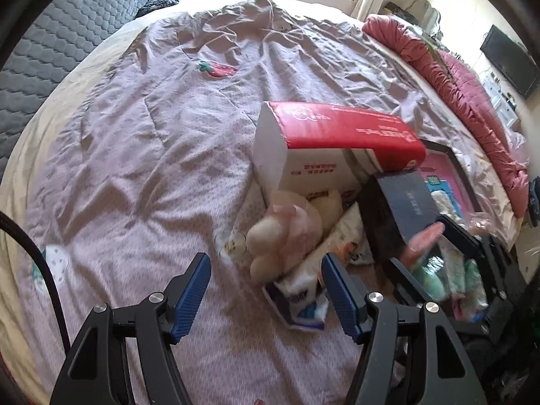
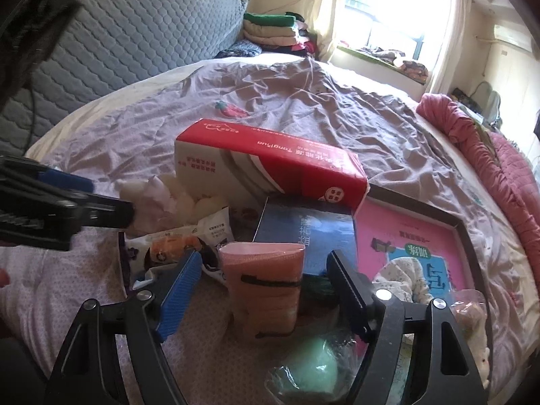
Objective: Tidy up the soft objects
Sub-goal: 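Grasp the pink-eared plush bunny with the left gripper while the right grasps the pink cup, then carry the plush bunny and pink cup with both grippers over the tray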
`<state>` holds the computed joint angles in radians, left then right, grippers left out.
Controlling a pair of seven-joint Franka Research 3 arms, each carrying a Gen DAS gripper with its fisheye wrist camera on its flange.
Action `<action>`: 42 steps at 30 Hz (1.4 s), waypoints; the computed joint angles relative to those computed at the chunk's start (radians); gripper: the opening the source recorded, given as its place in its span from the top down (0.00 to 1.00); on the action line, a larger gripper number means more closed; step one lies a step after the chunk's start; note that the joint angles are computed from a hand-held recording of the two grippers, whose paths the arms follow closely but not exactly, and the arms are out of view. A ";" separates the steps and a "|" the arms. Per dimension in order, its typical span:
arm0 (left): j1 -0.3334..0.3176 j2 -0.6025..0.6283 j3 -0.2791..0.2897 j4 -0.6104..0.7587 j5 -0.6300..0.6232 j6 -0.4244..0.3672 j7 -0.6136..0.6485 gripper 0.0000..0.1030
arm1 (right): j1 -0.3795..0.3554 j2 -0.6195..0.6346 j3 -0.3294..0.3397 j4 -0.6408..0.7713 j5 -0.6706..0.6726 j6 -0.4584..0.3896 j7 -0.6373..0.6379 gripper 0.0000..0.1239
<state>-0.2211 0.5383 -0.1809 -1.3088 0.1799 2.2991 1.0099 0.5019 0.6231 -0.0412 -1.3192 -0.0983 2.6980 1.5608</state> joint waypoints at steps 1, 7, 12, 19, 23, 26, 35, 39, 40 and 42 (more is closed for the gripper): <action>0.000 0.015 0.000 0.018 -0.002 -0.006 0.004 0.35 | -0.007 0.000 0.008 -0.001 0.008 0.005 -0.009 0.42; -0.002 0.112 0.000 0.146 -0.021 -0.047 0.027 0.34 | -0.043 0.001 0.044 0.007 0.063 0.004 -0.058 0.62; -0.009 0.175 -0.004 0.226 -0.039 -0.070 0.049 0.37 | -0.122 -0.021 0.124 -0.018 0.216 0.002 -0.136 0.65; 0.016 0.189 -0.040 0.212 -0.123 -0.011 0.083 0.70 | -0.175 -0.061 0.163 -0.057 0.367 -0.012 -0.200 0.66; 0.011 0.179 -0.036 0.201 -0.127 -0.002 0.094 0.74 | -0.190 -0.094 0.177 -0.092 0.422 0.006 -0.233 0.66; 0.009 0.137 -0.033 0.142 -0.124 0.032 0.089 0.74 | -0.198 -0.121 0.184 -0.119 0.458 0.017 -0.258 0.66; 0.017 -0.066 -0.019 -0.105 -0.085 0.183 -0.001 0.74 | -0.204 -0.177 0.189 -0.172 0.516 0.019 -0.308 0.66; 0.018 -0.115 -0.019 -0.151 -0.065 0.191 -0.015 0.74 | -0.200 -0.197 0.188 -0.189 0.528 0.010 -0.316 0.66; 0.012 -0.131 -0.015 -0.168 -0.052 0.194 -0.028 0.74 | -0.197 -0.204 0.187 -0.196 0.530 0.009 -0.315 0.66; 0.011 -0.154 -0.015 -0.193 -0.040 0.197 -0.038 0.74 | -0.196 -0.213 0.186 -0.202 0.533 0.003 -0.318 0.66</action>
